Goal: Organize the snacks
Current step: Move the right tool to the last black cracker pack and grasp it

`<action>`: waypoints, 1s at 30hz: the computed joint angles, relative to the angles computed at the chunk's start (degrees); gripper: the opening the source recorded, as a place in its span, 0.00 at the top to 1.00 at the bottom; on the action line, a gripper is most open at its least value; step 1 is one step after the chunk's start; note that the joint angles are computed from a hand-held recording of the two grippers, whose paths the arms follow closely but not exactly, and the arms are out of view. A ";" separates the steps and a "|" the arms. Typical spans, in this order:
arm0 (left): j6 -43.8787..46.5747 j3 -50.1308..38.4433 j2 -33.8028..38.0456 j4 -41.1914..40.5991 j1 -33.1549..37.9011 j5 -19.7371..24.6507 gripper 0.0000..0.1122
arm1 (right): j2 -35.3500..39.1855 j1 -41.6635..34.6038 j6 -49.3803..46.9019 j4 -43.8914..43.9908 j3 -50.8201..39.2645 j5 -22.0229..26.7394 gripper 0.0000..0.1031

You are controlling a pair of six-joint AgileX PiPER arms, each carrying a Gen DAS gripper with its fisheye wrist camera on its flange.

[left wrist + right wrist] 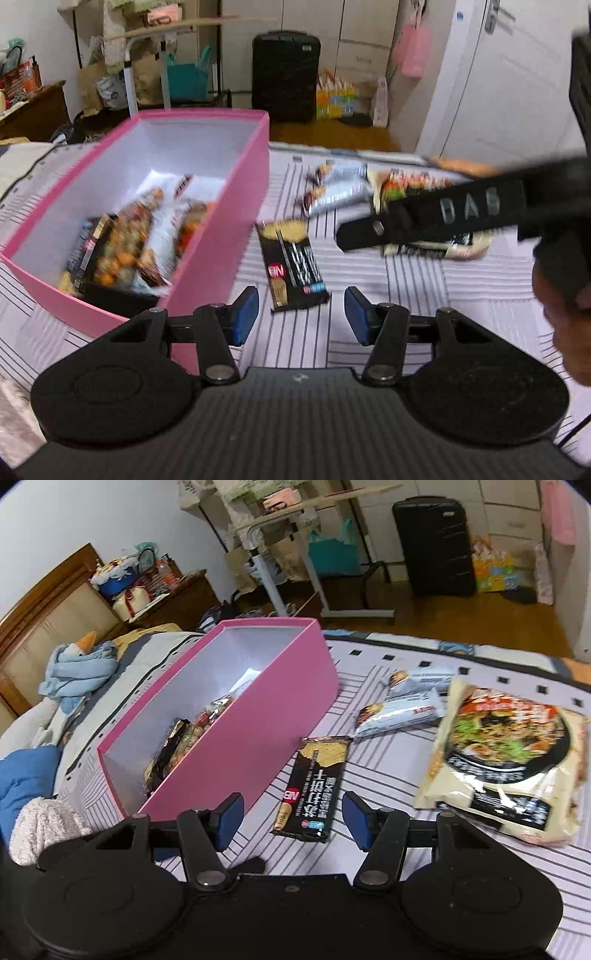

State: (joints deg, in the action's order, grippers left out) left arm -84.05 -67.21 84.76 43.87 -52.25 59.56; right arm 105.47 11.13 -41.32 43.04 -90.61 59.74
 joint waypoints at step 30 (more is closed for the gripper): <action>-11.61 2.33 12.39 10.36 5.37 -8.90 0.72 | 14.96 5.08 8.41 -7.85 -11.90 5.57 0.48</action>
